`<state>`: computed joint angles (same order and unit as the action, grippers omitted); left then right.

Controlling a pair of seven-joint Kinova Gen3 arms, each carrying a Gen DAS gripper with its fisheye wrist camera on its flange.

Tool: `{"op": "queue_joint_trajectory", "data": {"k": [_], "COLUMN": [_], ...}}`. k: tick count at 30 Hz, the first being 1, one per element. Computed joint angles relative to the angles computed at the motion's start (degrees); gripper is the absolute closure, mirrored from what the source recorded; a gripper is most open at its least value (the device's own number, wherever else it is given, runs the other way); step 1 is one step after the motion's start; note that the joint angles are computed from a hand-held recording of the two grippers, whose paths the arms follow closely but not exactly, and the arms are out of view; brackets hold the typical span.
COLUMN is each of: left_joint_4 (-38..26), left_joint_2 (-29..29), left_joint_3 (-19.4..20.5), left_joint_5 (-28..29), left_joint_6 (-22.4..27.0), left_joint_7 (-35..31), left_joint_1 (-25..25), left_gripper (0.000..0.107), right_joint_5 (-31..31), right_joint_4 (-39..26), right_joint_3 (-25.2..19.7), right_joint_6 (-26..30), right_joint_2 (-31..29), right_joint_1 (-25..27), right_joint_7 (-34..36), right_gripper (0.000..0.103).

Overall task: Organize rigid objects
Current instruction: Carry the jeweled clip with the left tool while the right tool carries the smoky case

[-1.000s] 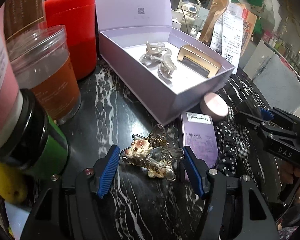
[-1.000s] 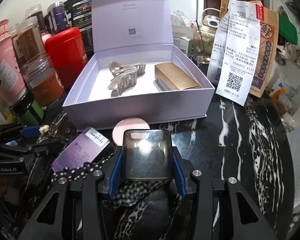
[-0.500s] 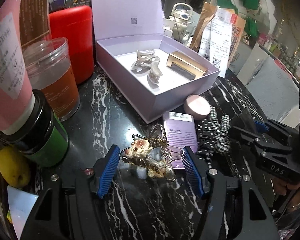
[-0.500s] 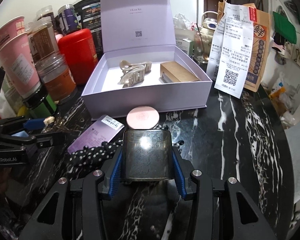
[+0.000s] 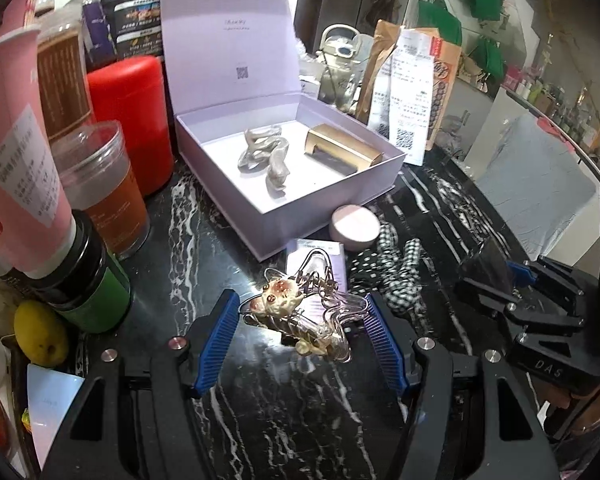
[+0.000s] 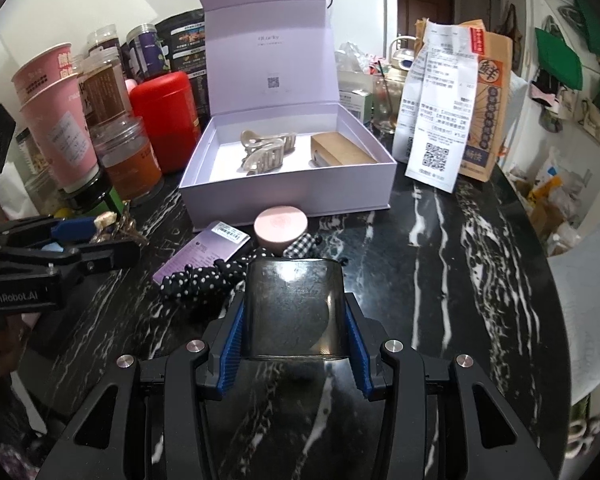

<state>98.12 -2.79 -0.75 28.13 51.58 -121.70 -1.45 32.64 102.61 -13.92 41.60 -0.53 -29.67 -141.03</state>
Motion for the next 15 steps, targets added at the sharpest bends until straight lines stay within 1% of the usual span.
{"op": "queue_joint_trajectory", "data": {"k": [4,9,15], "left_joint_4": [-0.1,-0.3,-1.4], "left_joint_2": [-1.1,-1.6,-1.8], "left_joint_3": [0.5,0.6,0.5], "left_joint_5": [-0.5,-0.2,0.7], "left_joint_6": [-0.1,0.4,1.2], "left_joint_7": [0.1,-0.4,-1.6], "left_joint_1": [0.9,2.0,2.8], "left_gripper": [0.044,0.044,0.044], "right_joint_5": [-1.7,1.0,2.9], "right_joint_4": [1.4,2.2,1.4], "right_joint_3": [-0.1,-2.2,-4.0], "right_joint_6": [-0.7,1.5,5.2], "right_joint_2": [-2.0,-3.7,-4.7], "right_joint_1": [0.7,1.2,1.5], "right_joint_7": [0.4,-3.1,-5.4], "right_gripper": [0.058,0.058,0.058]}}
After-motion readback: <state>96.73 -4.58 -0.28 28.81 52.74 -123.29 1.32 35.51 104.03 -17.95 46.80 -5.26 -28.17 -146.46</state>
